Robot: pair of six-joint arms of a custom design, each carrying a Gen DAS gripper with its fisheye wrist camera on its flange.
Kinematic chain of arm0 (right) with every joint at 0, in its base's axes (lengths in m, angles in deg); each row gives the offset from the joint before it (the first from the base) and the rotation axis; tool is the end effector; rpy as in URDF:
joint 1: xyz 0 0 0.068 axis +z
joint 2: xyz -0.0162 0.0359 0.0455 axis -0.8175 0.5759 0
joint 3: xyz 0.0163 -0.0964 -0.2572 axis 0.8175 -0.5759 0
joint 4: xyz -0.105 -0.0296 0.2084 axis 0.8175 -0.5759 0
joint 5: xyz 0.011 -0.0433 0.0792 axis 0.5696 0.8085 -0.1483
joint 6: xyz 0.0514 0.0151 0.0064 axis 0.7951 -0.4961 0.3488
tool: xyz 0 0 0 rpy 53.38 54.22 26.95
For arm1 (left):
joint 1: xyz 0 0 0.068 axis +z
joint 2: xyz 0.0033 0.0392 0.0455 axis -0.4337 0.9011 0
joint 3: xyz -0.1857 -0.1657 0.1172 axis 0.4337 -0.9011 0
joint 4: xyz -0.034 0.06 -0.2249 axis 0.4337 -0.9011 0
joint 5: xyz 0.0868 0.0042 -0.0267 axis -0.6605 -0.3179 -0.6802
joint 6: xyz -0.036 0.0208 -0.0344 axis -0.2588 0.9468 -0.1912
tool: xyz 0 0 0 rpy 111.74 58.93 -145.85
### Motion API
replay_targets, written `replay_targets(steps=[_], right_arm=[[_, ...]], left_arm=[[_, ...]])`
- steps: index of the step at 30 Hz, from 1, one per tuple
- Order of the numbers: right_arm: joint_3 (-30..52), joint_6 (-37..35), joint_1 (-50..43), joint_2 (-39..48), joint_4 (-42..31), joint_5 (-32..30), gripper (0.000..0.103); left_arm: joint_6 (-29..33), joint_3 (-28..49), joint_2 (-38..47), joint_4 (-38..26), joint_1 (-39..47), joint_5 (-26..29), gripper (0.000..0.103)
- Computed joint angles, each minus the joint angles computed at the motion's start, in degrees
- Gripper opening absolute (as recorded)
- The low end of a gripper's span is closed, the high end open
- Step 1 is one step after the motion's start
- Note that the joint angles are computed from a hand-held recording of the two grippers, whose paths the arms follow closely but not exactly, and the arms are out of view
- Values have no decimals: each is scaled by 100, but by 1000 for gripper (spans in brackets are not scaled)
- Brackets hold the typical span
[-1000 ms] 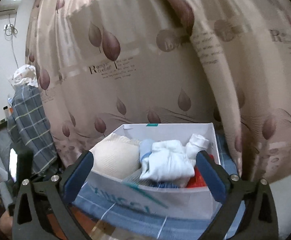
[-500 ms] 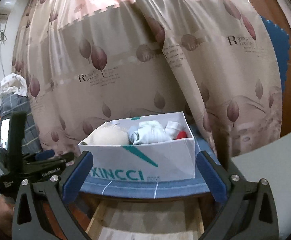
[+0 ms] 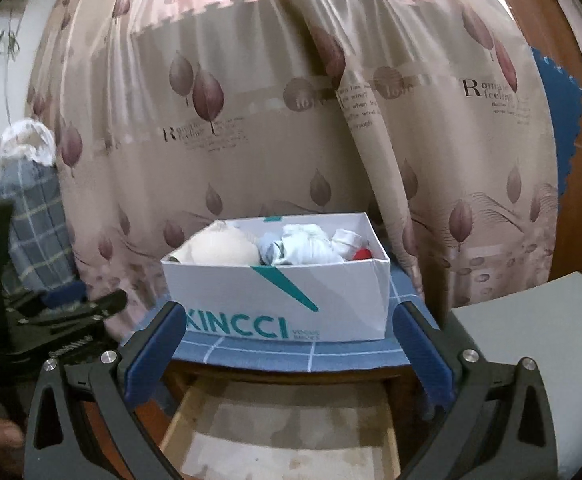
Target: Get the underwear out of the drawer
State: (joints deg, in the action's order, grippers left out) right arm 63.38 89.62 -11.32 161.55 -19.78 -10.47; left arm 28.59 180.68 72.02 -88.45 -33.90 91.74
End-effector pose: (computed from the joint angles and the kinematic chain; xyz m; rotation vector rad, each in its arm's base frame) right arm 0.2365 0.1824 0.3787 0.4409 1.8345 -0.1692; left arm 0.3633 -0.0627 0.3958 0.5299 1.9585 -0.2614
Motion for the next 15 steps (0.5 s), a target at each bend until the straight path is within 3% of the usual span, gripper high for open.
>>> replay_targets(steps=[11,15], right_arm=[[-158,-108,-79,-117,194,-213,103],[-209,-205,-52,-129,302,-240,103]], left_arm=[[53,63,-22,-64,10,-122,65],[176,302,45,-374,14,-25,68]])
